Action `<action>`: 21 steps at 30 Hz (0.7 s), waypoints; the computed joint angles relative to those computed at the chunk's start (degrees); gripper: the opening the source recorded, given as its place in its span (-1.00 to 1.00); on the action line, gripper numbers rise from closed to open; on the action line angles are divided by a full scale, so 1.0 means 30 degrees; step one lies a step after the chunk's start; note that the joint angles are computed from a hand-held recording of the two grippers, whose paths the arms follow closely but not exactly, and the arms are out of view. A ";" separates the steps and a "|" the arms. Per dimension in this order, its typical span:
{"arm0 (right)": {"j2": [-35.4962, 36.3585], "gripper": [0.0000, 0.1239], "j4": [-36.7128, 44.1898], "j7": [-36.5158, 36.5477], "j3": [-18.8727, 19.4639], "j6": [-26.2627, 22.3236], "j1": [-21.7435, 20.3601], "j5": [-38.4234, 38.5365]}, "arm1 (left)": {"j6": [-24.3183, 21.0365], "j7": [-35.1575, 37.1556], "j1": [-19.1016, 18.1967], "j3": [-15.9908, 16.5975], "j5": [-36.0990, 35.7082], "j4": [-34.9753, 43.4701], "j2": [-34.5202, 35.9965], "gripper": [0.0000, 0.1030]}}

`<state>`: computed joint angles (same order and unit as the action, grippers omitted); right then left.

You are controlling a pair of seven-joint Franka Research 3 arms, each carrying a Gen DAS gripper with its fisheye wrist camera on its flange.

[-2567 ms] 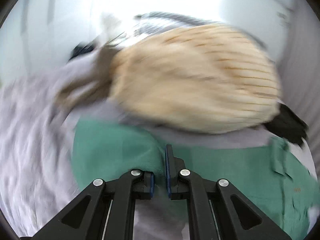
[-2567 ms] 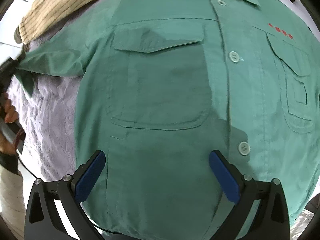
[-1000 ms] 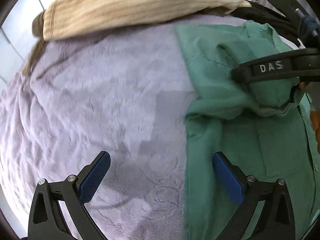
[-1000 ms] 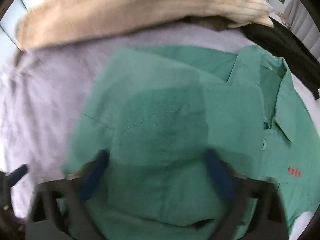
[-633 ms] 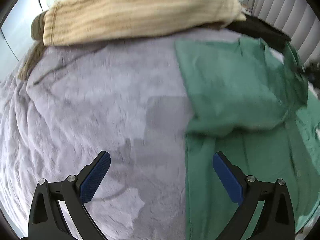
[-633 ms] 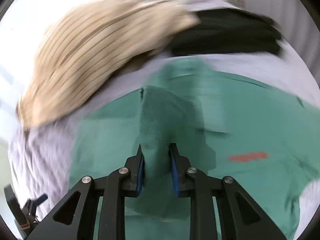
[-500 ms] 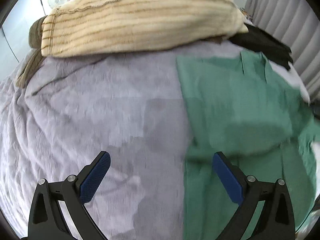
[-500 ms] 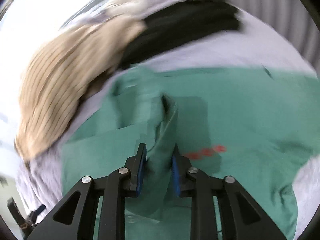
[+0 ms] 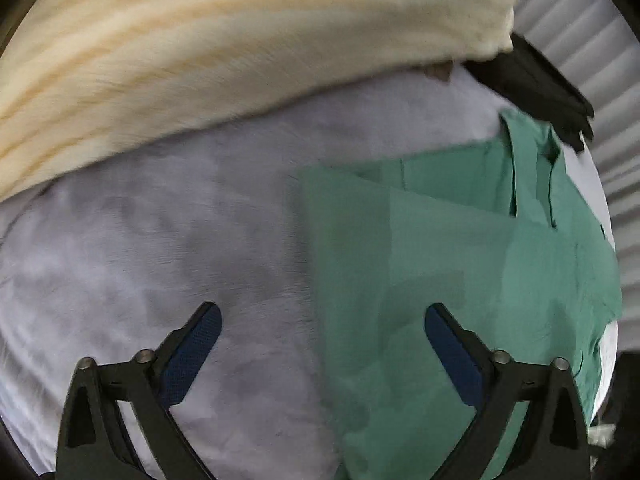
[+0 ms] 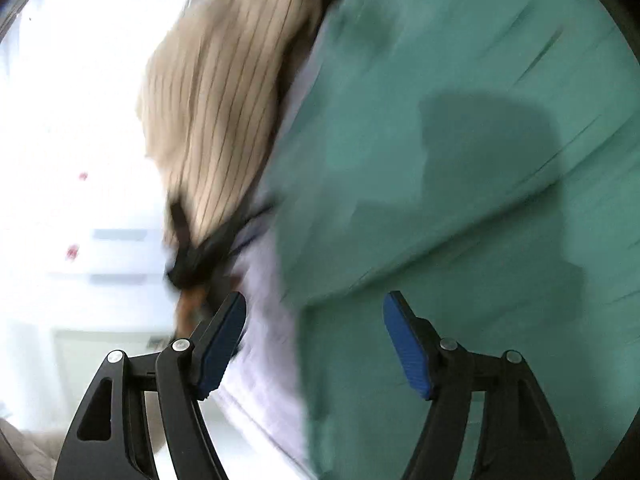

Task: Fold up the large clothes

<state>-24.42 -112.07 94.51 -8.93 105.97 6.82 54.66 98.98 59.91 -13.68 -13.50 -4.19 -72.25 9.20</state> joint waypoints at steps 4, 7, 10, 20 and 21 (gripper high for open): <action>0.1189 0.20 -0.1095 0.1171 0.1629 0.1968 0.1575 0.2474 | 0.0250 0.0840 0.0352 -0.0109 -0.1634 -0.0011 0.0387 -0.26; 0.1447 -0.55 -0.1755 0.2125 0.2454 0.4271 0.2150 0.3052 | 0.0474 0.0640 0.0673 -0.0036 -0.2706 0.0249 0.0588 -0.84; 0.1951 -0.84 -0.1715 0.2171 0.2279 0.5093 0.2833 0.4663 | 0.1158 0.0999 0.1019 0.0073 -0.3180 0.0449 0.0419 -0.87; 0.3780 -0.86 -0.0441 0.2260 0.3397 0.5526 0.3874 0.3441 | 0.0988 0.1660 0.1782 0.0481 -0.2679 0.0060 0.0351 -0.87; 0.3657 -0.82 -0.0466 0.2342 0.3347 0.5446 0.3868 0.3329 | 0.0979 0.1825 0.1766 0.0483 -0.2419 -0.0185 0.0175 -0.87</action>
<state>-13.44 -113.47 101.53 1.11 122.31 18.43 64.65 101.92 65.38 -8.38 -12.06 -11.45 -72.80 9.72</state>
